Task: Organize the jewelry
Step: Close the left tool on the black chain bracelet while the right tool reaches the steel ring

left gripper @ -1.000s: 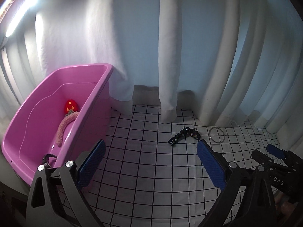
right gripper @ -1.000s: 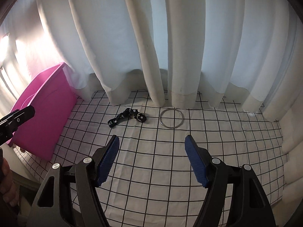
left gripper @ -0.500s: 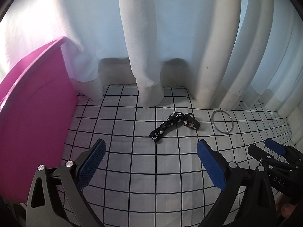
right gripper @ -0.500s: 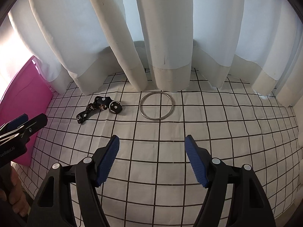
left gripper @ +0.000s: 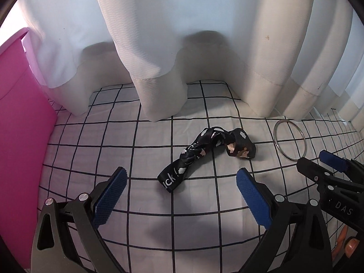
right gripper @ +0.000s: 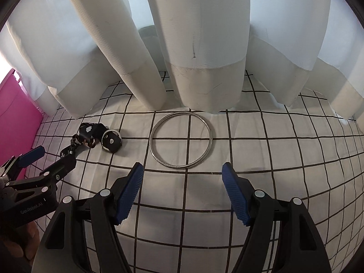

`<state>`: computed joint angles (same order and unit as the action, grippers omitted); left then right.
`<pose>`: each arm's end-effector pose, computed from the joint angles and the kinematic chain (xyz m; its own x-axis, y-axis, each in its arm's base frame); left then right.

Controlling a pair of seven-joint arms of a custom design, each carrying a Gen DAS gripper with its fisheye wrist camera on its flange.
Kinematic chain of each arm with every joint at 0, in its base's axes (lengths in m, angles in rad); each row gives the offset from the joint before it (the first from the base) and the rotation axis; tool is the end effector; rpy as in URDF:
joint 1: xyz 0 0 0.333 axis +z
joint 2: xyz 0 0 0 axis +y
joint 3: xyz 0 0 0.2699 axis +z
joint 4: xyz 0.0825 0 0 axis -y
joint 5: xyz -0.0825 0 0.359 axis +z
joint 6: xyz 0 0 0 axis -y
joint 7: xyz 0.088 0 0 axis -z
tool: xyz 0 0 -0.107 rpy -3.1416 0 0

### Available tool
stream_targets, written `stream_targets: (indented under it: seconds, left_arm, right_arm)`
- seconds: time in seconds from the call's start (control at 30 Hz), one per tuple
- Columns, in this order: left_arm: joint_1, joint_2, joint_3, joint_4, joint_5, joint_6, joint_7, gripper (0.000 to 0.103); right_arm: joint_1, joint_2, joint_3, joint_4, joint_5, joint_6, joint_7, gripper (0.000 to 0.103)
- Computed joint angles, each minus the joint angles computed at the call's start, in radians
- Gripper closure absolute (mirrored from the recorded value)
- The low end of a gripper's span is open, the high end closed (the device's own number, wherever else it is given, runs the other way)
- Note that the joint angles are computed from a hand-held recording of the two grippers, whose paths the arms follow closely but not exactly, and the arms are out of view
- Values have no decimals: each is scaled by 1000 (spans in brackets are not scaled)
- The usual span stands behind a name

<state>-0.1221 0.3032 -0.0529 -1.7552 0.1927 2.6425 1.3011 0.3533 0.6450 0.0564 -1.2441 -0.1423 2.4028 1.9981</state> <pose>0.6371 -0.1146 0.4298 -0.0384 -0.9993 -0.0043 -0.8268 0.0342 -0.5614 0.6689 0.2774 0.4157 0.0706 -0.9914 -0.1103 -0.8738 -0.0081 -0.4862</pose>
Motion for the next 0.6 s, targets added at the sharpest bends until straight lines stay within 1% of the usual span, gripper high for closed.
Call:
stream_targets:
  seconds: [0.27,0.43,0.6]
  left_arm:
    - [-13,67,9,65,11,-6,11,8]
    - [-24,109,21,112,18,-9,6,8]
    - [-35,131,28,135,26,-16,-2,8]
  right_arm:
    - [-1,110,-4,150,9,-49,-30,35]
    - [21,202,-25,294,-8,-98,-43,34]
    - [44,311,-49,474,-25,-176,-75,31]
